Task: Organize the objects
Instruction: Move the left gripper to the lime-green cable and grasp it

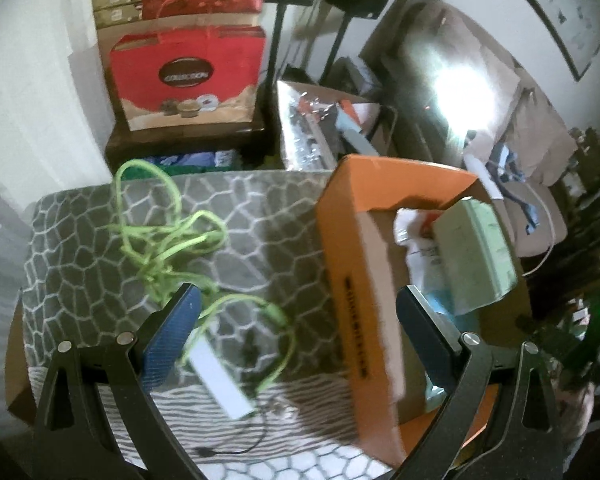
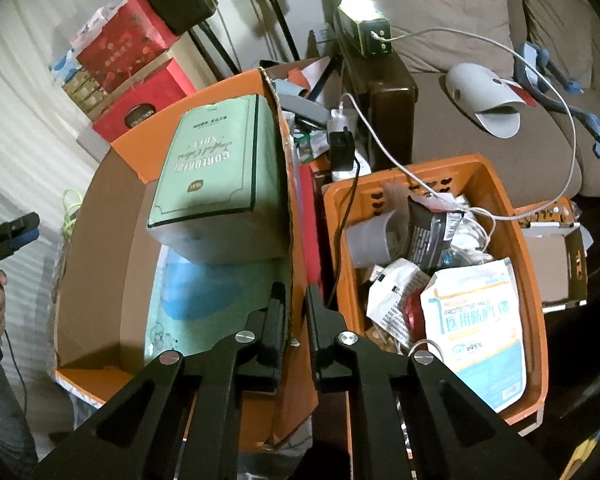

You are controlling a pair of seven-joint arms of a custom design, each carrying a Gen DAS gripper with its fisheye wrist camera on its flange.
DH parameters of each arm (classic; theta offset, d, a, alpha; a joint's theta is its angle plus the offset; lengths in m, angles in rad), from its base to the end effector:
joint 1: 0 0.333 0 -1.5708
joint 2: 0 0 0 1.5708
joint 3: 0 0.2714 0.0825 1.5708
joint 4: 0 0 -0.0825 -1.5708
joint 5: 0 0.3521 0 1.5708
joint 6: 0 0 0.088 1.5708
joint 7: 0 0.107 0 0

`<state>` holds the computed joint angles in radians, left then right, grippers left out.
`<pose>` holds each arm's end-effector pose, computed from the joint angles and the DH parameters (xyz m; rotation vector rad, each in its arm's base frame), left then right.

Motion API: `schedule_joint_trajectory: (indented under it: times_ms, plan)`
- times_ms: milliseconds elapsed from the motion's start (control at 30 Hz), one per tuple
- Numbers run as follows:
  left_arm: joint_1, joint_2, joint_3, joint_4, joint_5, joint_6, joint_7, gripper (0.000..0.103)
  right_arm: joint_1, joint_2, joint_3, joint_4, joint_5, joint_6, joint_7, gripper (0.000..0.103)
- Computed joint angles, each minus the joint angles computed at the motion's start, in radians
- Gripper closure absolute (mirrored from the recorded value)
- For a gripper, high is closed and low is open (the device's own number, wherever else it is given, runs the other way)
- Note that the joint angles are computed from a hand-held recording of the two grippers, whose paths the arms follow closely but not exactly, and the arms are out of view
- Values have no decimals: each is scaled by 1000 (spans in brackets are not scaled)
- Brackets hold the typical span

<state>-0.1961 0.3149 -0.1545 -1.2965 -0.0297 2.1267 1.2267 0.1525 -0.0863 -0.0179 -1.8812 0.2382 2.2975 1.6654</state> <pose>0.6120 -0.2072 0.5860 -2.0708 2.0245 -0.7424 0.5436 0.0784 0.5619 -1.7765 1.9117 -0.1899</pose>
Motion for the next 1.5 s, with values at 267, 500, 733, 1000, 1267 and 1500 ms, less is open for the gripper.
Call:
schedule_joint_trajectory:
  times_ms: [267, 500, 733, 1000, 1267, 1500]
  plan:
    - [34, -86, 3, -167, -21, 36, 51, 6, -8, -1, -14, 8, 81, -34, -49, 94]
    - [57, -128, 3, -268, -44, 47, 96, 6, -19, 21, -15, 57, 104, -108, -66, 94]
    - [78, -165, 7, -349, -64, 57, 131, 6, -20, 29, -2, 81, 51, -137, -75, 94]
    - [82, -148, 10, -347, -44, 21, 137, 9, -17, 46, 6, 114, -4, -169, -67, 95]
    - [85, -133, 6, -353, -83, -19, 141, 37, -17, 38, 4, 100, 5, -155, -55, 95]
    - [110, -155, 12, -386, -175, 15, 150, 42, -15, 38, 6, 102, -10, -155, -53, 95]
